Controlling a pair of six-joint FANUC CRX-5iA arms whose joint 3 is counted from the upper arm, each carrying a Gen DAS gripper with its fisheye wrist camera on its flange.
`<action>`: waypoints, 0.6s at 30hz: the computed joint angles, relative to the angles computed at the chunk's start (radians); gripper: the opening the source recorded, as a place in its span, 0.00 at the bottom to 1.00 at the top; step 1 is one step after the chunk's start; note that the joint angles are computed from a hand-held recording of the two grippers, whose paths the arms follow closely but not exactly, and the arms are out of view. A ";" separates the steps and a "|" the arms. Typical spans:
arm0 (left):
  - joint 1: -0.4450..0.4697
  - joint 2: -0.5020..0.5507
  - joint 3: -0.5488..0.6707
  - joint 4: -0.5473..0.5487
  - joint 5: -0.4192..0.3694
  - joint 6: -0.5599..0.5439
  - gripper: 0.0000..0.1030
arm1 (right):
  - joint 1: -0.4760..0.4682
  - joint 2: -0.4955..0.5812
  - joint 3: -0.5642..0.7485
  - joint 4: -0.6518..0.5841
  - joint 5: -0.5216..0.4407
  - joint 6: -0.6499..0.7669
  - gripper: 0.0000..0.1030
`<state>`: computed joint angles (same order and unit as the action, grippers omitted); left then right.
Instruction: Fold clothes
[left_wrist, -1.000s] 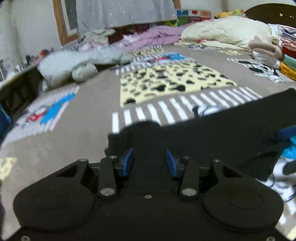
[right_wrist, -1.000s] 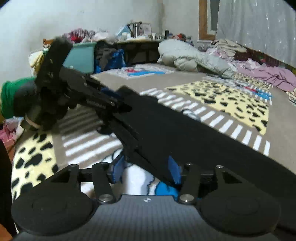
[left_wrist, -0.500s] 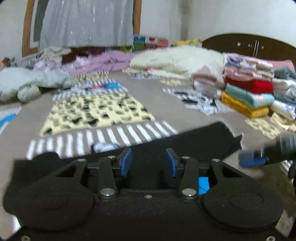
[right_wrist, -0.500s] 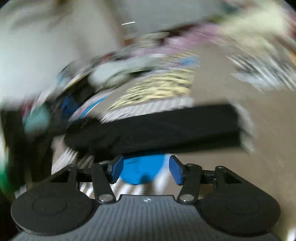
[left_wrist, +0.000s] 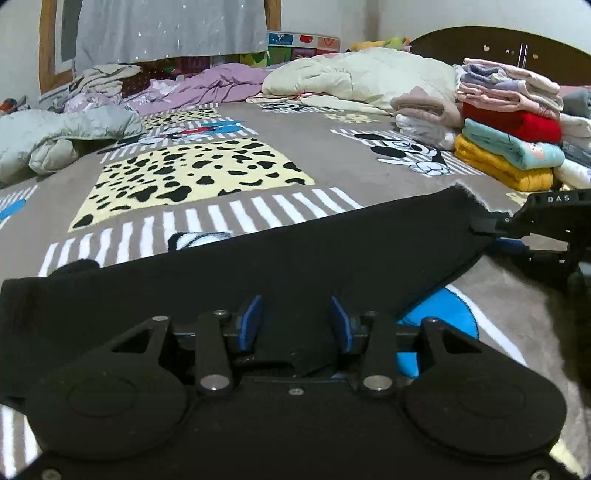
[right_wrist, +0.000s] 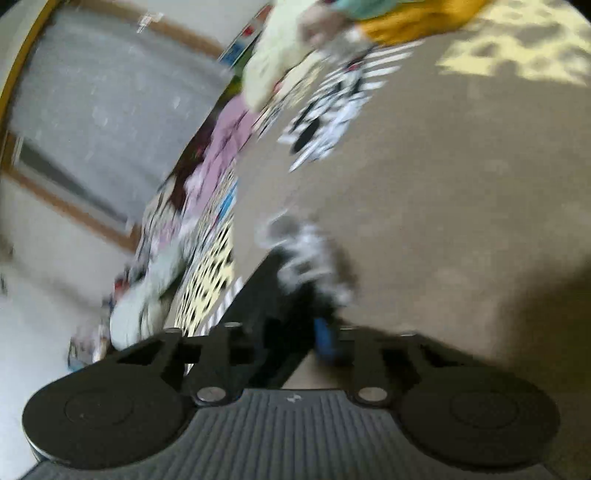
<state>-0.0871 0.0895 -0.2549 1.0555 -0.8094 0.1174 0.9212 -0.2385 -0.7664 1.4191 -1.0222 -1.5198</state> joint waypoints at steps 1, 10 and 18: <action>0.004 -0.004 -0.003 -0.001 -0.008 0.002 0.40 | 0.001 0.006 -0.011 0.018 -0.017 -0.043 0.17; -0.017 0.007 0.045 0.038 -0.058 0.040 0.38 | -0.050 0.023 -0.023 0.072 -0.007 -0.070 0.15; -0.052 0.054 0.108 -0.081 -0.052 0.137 0.38 | 0.143 -0.004 0.072 -0.137 -0.318 0.279 0.32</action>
